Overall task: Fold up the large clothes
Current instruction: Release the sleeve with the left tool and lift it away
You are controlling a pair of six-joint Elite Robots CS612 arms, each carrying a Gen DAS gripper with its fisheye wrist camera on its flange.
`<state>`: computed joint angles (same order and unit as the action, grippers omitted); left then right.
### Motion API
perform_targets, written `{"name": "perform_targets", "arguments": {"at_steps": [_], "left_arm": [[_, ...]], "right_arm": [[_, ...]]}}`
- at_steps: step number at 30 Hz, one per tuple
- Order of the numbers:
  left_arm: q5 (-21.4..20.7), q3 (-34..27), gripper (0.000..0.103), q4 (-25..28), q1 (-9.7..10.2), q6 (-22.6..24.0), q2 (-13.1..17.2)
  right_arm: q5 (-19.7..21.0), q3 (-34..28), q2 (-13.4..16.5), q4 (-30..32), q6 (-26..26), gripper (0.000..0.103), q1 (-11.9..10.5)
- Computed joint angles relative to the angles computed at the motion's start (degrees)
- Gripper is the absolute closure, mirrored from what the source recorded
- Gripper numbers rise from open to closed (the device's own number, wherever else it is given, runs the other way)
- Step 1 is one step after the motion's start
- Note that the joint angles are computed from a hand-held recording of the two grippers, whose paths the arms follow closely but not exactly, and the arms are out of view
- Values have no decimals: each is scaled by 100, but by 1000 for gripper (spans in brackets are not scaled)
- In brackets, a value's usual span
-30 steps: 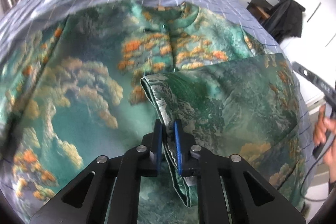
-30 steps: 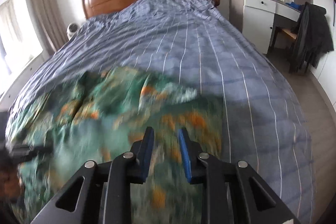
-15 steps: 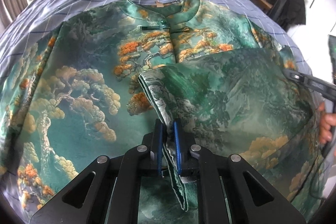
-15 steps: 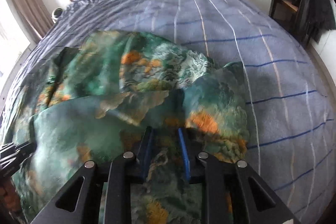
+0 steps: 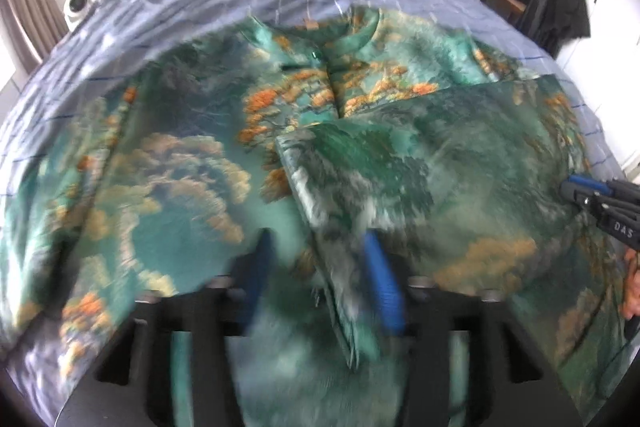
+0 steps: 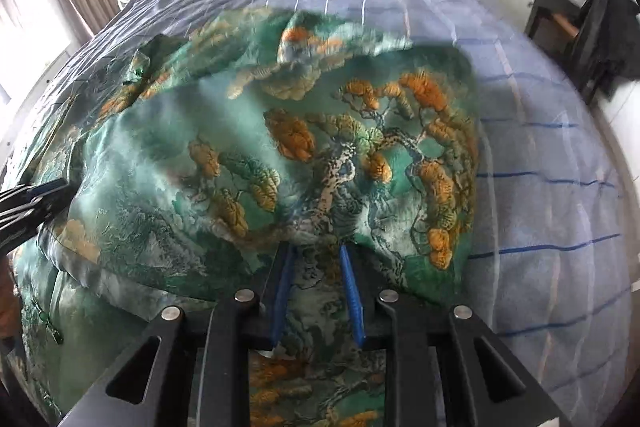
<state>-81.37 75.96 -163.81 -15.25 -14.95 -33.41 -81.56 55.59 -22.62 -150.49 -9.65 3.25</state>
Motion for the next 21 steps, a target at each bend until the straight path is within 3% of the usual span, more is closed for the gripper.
{"name": "perform_targets", "arguments": {"at_steps": [2, 6, 14, 21], "left_arm": [[58, 449, 26, -466, -25, 59, -231], [125, 1283, 19, -1034, -71, 78, -643], [789, 2768, 10, -1713, -242, -361, -1206], [843, 3241, 10, -1837, -147, -795, -1395]], "right_arm": [[-66, 372, -199, -414, -1, 75, 23], [9, 1304, -729, -1301, 40, 48, 25], [318, 3106, -1617, -2912, 84, 38, 169], [742, 4065, -1856, -4090, 530, 38, 433]]}}
